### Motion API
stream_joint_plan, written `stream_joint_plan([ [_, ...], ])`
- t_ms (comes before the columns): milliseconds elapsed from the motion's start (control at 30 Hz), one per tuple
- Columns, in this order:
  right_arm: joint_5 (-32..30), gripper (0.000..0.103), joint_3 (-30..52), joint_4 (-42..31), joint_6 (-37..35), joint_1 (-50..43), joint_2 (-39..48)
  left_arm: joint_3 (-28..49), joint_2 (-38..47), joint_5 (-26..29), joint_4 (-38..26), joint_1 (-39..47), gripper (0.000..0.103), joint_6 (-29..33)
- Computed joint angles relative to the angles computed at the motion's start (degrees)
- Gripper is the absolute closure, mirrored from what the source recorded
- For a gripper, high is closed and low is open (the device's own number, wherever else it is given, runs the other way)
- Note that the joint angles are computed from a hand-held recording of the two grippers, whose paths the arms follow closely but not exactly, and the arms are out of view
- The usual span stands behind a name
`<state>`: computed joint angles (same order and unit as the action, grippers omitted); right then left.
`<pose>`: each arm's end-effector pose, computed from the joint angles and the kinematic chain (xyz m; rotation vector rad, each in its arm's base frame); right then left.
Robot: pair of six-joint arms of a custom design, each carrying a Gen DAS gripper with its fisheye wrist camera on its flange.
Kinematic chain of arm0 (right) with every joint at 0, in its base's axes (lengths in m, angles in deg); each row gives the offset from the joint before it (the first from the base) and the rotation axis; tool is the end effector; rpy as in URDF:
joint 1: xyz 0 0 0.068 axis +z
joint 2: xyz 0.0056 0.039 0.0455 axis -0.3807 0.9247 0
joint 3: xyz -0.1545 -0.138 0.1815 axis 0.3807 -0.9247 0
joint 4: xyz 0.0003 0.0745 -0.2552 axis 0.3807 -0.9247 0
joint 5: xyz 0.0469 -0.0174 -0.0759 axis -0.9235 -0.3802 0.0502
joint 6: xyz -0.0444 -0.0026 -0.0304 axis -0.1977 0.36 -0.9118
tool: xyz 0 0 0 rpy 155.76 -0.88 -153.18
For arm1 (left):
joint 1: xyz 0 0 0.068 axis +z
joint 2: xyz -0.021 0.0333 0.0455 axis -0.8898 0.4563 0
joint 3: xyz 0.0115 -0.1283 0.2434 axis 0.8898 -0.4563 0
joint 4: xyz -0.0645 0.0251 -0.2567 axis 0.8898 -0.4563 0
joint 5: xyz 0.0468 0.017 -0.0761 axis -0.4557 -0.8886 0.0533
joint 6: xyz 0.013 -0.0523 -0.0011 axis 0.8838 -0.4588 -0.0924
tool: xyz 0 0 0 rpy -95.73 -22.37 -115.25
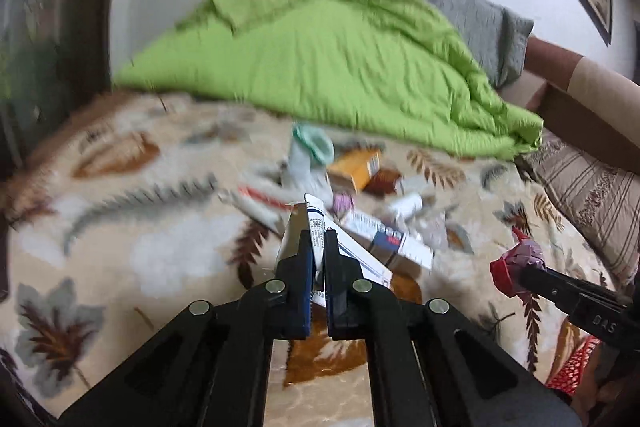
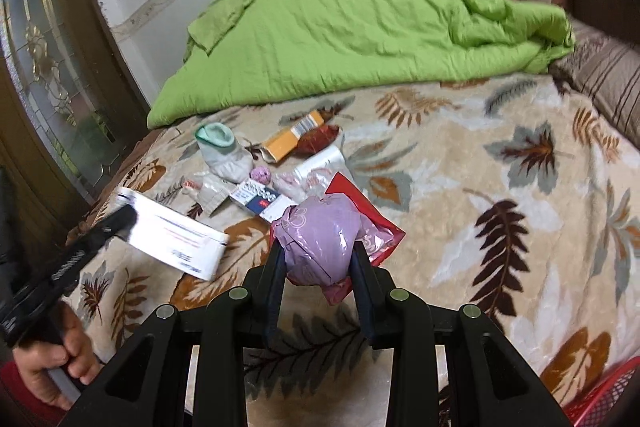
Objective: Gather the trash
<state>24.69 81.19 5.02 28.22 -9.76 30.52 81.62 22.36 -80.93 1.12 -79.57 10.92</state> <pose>0.2408 0.0535 0.1633 0.2153 2.2299 0.3324 0.3069 -0.0946 0.1836 0.1936 2.1489 -0.3264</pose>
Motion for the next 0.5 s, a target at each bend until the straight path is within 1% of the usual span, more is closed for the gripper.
stream_joint_plan([
  [100, 3.7, 0.069, -0.9, 0.9, -0.8, 2.7, -1.2, -4.0, -3.7, -4.3, 4.1, -1.6, 0.099, 1.1],
  [167, 5.8, 0.069, -1.0, 0.9, -1.6, 4.1, -1.8, -5.2, -5.0, -6.2, 5.3, -2.4, 0.099, 2.1],
  [333, 7.4, 0.069, -1.0, 0.6, -1.3, 5.2, -2.0, -5.0, -4.9, -9.3, 4.7, -3.6, 0.099, 3.1],
  [500, 6.3, 0.069, -0.9, 0.1, -0.6, 4.1, -1.6, -4.9, -4.6, -11.0, 4.2, -4.0, 0.099, 3.0],
])
